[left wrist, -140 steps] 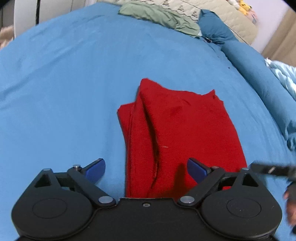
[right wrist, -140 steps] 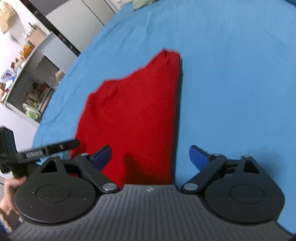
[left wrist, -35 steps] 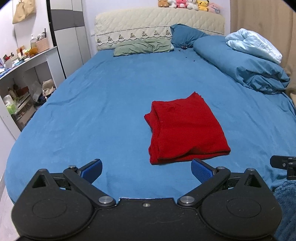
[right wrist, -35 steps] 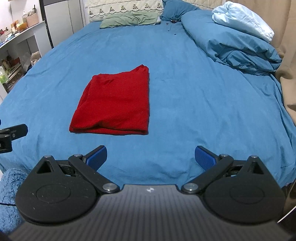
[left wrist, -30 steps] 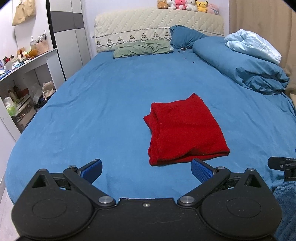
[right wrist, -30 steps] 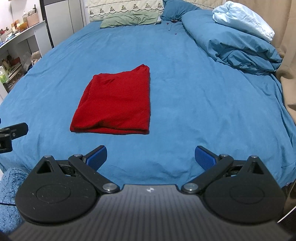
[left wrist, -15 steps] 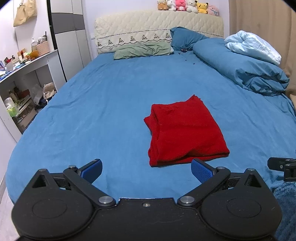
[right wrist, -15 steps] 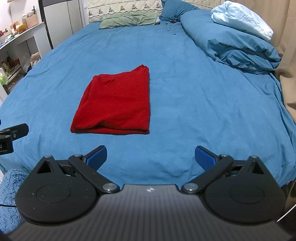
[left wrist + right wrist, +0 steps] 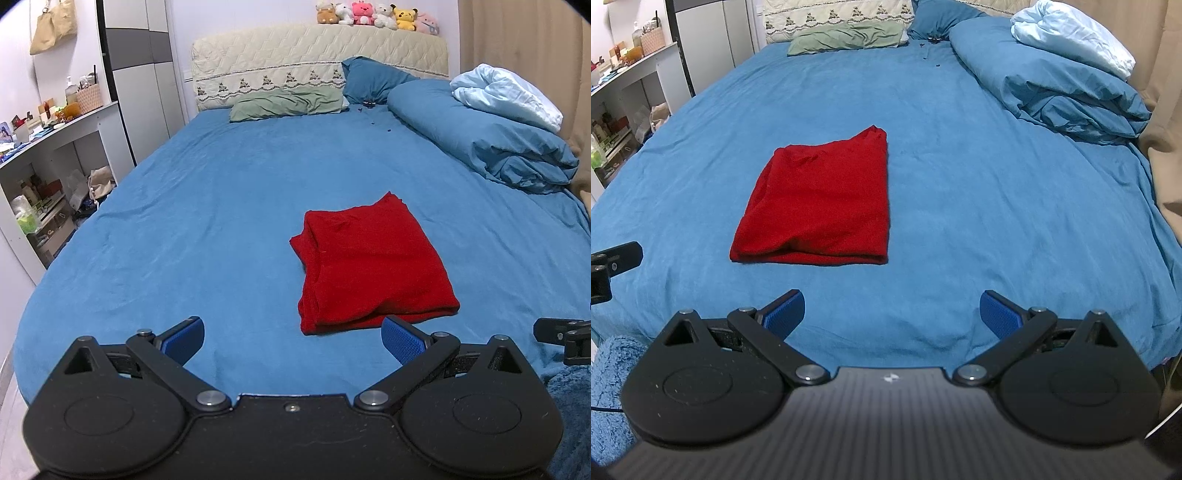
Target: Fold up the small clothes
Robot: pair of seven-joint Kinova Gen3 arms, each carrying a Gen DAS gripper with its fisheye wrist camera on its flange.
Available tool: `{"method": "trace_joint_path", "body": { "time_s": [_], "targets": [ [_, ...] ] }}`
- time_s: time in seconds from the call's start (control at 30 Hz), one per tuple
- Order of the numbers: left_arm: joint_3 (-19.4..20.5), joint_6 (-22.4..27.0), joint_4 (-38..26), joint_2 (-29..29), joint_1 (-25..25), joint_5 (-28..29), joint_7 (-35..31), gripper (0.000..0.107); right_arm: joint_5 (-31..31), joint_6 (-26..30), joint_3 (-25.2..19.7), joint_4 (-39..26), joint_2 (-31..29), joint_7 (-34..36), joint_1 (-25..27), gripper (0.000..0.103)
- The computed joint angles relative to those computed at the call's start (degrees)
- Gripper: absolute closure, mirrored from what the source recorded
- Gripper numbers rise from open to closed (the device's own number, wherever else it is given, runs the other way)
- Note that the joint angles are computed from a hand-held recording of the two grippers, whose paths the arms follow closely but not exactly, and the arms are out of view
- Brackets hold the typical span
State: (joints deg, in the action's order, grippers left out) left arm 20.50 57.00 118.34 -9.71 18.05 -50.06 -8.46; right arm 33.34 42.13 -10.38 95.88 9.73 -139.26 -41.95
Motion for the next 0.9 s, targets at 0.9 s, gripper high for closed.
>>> {"method": "trace_joint_path", "body": {
  "time_s": [0.9],
  "targets": [
    [0.95, 2.0, 0.17, 0.72, 0.98, -2.4, 3.37, 0.004, 1.28, 0.83, -0.25, -0.25, 0.02, -2.01, -1.01, 0.0]
  ]
}}
